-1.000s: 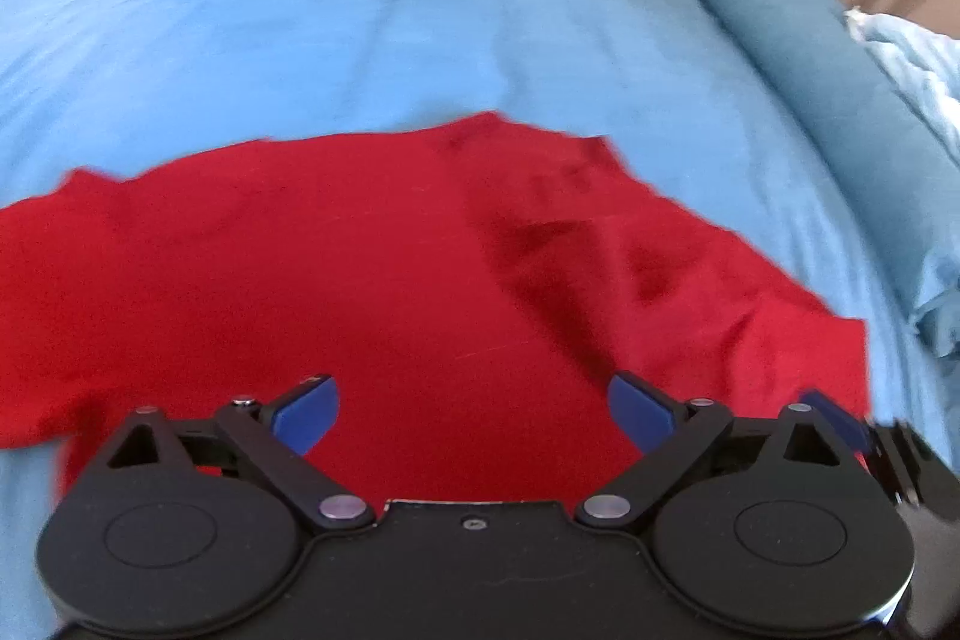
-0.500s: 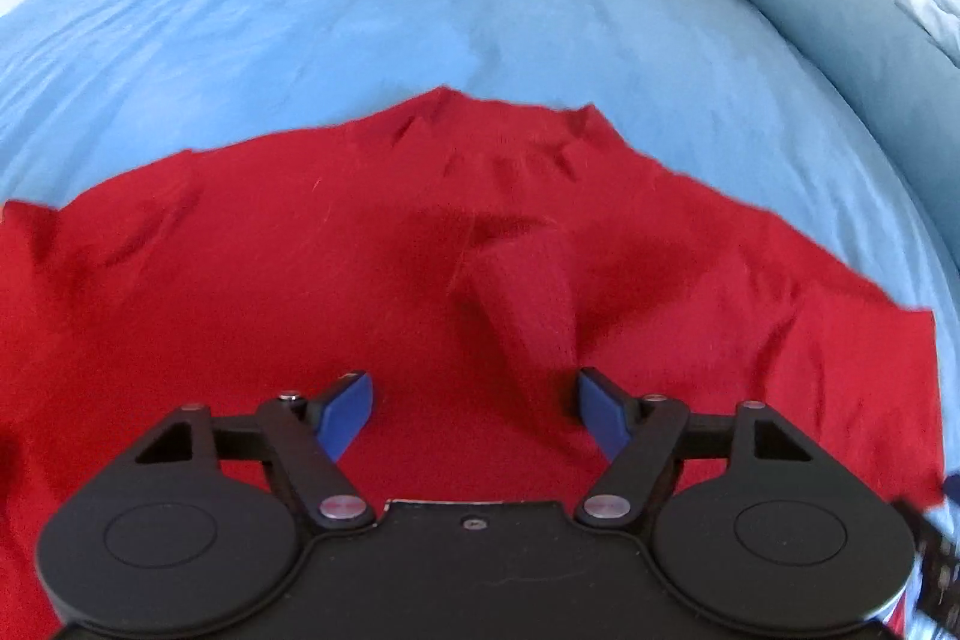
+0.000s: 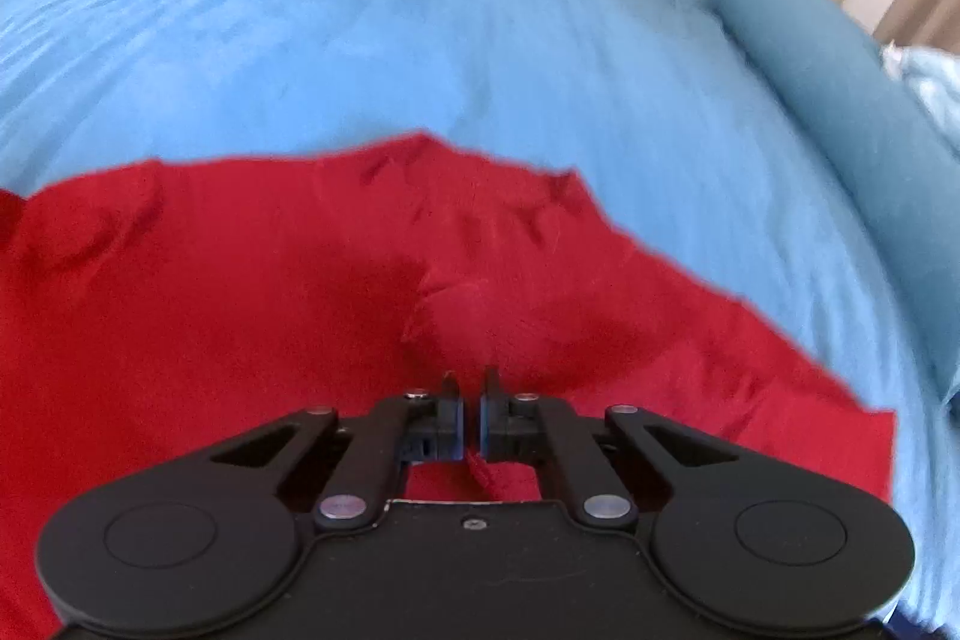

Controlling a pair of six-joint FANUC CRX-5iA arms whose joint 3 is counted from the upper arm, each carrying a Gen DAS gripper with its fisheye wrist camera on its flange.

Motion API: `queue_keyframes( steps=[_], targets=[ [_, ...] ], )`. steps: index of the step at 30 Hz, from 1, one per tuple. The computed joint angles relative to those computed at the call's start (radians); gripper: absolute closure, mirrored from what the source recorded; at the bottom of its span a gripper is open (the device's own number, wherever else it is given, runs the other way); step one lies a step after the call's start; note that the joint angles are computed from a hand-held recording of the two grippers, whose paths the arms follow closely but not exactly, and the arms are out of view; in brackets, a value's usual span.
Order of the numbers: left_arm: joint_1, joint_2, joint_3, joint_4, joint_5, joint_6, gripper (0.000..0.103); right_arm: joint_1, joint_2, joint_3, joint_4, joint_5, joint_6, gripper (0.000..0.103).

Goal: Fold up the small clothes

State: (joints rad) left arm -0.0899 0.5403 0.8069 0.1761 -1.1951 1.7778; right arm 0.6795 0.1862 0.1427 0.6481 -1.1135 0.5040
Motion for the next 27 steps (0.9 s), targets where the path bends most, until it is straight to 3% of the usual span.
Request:
queue_keyframes(
  steps=[6,10,12,15,18,22,25,27],
  targets=[
    [0.028,-0.131,-0.088,-0.054,0.161,0.021,0.099,0.009,0.020,0.008,0.007,-0.018,0.021,0.003],
    [0.046,-0.240,-0.191,-0.225,0.214,0.120,0.099,-0.006,0.060,0.040,0.045,-0.008,0.038,0.003],
    [0.069,-0.268,-0.246,-0.241,0.212,0.159,0.099,-0.014,0.087,0.068,0.054,-0.015,0.059,0.003],
    [0.091,-0.295,-0.330,-0.230,0.227,0.173,0.099,-0.010,0.130,0.088,0.126,-0.103,0.068,0.003],
    [0.098,-0.314,-0.384,-0.245,0.230,0.171,0.099,-0.024,0.085,0.037,0.112,-0.084,0.008,0.001],
    [0.116,-0.330,-0.414,-0.233,0.198,0.141,0.096,-0.023,0.045,-0.014,0.107,-0.054,0.044,0.000],
    [0.125,-0.354,-0.432,-0.251,0.153,0.109,0.082,-0.036,0.022,-0.012,0.046,-0.032,0.085,0.000],
    [0.104,-0.373,-0.407,-0.344,0.084,0.110,0.072,-0.044,0.011,0.015,-0.007,-0.035,0.133,0.000]
  ],
)
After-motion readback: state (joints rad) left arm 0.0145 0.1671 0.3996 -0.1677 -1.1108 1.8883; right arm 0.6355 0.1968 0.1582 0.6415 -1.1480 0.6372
